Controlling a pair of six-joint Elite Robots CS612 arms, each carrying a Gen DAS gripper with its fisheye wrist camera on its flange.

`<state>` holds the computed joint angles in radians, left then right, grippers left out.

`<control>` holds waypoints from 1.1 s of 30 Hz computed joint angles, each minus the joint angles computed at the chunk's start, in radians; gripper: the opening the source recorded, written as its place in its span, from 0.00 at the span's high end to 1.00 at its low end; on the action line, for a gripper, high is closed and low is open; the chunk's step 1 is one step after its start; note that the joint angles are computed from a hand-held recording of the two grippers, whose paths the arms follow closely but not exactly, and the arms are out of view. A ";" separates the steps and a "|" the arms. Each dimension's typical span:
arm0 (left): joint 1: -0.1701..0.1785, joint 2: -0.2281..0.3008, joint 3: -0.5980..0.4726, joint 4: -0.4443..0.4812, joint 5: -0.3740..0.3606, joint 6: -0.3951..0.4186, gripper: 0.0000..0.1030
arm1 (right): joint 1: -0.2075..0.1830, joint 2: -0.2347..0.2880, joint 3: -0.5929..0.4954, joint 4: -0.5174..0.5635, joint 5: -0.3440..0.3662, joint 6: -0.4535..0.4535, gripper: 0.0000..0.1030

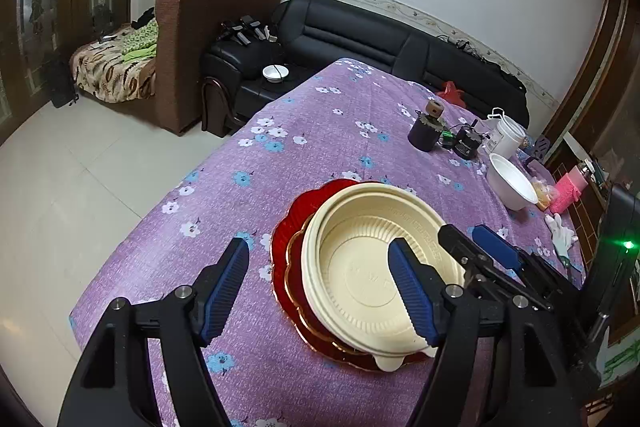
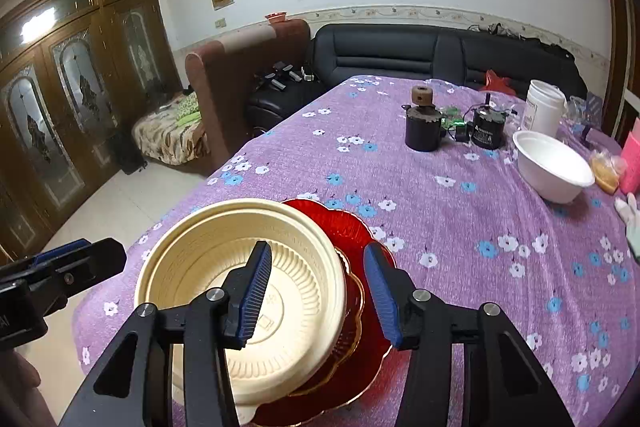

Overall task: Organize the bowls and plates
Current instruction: 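Lower the second cream bowl into the first and open the right gripper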

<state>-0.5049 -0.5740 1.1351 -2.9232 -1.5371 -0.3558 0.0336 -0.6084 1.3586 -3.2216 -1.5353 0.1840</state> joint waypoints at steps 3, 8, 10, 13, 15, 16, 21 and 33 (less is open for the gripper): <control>-0.008 -0.007 0.021 -0.022 0.030 0.005 0.30 | -0.003 -0.009 0.017 -0.002 0.010 0.011 0.48; -0.026 -0.018 0.057 -0.067 0.103 0.020 0.29 | -0.010 -0.030 0.065 -0.033 0.043 0.045 0.45; -0.035 -0.023 0.071 -0.085 0.134 0.035 0.27 | -0.013 -0.037 0.084 -0.048 0.057 0.060 0.43; -0.049 -0.028 0.089 -0.114 0.183 0.071 0.24 | -0.014 -0.048 0.115 -0.071 0.067 0.085 0.42; -0.059 -0.030 0.099 -0.132 0.209 0.095 0.22 | -0.014 -0.053 0.131 -0.082 0.069 0.094 0.41; -0.061 -0.031 0.102 -0.137 0.215 0.103 0.22 | -0.014 -0.055 0.140 -0.088 0.069 0.099 0.41; -0.071 -0.035 0.114 -0.141 0.221 0.132 0.22 | -0.017 -0.065 0.170 -0.094 0.071 0.117 0.41; -0.089 -0.055 0.156 -0.163 0.236 0.155 0.21 | -0.039 -0.094 0.248 -0.153 0.060 0.170 0.40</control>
<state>-0.5934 -0.6287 1.2912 -3.0864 -1.3008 -0.2004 -0.0055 -0.7024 1.6065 -3.3746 -1.4752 0.3539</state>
